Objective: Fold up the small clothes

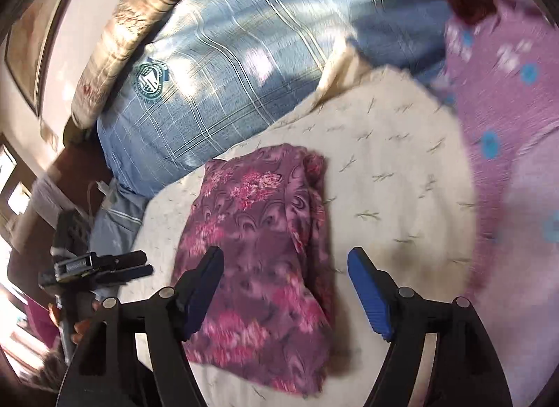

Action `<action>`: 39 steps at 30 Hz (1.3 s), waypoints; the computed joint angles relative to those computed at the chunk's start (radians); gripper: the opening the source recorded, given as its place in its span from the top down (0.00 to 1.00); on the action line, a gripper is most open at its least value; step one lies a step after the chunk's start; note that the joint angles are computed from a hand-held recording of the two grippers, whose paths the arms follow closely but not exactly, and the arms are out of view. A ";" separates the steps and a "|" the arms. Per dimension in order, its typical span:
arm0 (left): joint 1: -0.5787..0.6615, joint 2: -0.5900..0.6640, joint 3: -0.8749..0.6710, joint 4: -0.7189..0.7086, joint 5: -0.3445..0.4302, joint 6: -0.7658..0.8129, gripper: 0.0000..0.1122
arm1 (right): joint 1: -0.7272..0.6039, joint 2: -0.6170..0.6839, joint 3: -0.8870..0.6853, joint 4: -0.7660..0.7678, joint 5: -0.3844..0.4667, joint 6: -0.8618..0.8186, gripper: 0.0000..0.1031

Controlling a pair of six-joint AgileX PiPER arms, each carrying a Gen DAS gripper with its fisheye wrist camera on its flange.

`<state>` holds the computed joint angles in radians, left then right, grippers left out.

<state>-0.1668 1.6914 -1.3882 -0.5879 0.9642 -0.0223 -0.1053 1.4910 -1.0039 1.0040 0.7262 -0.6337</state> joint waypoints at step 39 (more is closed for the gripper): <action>-0.026 -0.139 0.136 0.172 -0.145 -0.063 0.73 | 0.322 0.246 -0.172 0.247 0.009 -0.048 0.71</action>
